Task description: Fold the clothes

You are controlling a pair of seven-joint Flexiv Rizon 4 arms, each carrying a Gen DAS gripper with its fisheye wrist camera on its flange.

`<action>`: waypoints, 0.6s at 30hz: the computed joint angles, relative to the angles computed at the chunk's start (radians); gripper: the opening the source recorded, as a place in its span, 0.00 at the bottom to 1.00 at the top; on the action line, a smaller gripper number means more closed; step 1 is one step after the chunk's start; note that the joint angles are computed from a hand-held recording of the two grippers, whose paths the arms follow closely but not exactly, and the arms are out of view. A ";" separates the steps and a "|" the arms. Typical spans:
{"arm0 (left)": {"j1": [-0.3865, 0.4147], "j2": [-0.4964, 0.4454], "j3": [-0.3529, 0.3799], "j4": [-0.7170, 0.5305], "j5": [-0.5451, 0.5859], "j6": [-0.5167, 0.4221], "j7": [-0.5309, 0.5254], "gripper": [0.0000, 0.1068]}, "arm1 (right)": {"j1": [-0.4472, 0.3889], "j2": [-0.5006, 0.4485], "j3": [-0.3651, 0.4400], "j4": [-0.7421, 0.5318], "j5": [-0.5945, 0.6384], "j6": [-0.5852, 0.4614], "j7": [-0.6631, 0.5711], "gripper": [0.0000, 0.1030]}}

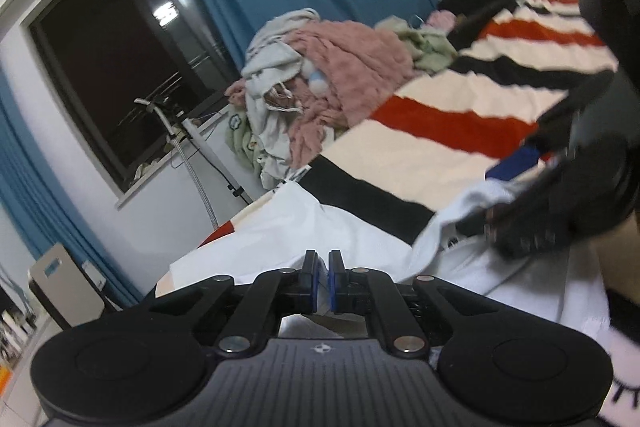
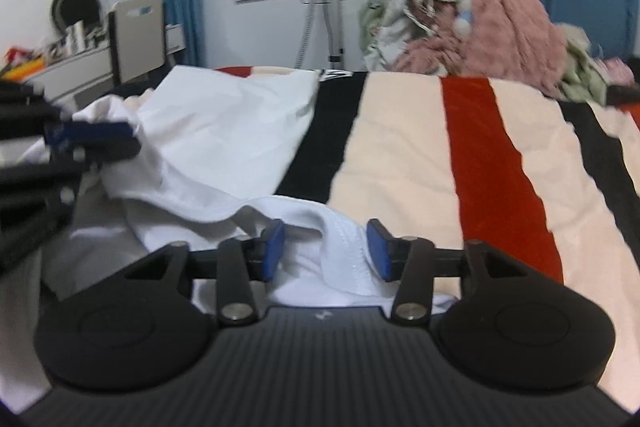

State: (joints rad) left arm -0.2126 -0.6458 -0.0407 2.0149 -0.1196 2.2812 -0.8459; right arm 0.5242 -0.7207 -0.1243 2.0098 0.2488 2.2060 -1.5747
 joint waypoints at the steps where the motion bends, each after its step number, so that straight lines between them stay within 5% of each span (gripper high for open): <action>1: 0.008 0.006 -0.006 0.006 0.003 0.010 -0.014 0.05 | 0.026 -0.001 -0.026 -0.001 0.005 -0.015 -0.025 0.54; 5: 0.051 0.029 -0.038 0.031 0.040 0.048 -0.098 0.05 | 0.151 -0.029 -0.148 -0.011 0.078 -0.033 -0.125 0.54; 9: 0.092 0.067 -0.061 0.069 0.082 0.087 -0.206 0.05 | 0.236 -0.075 -0.226 -0.054 0.267 0.075 -0.163 0.54; 18: 0.135 0.149 -0.057 0.161 0.204 0.227 -0.380 0.05 | 0.140 -0.025 -0.068 -0.058 0.329 0.447 -0.178 0.54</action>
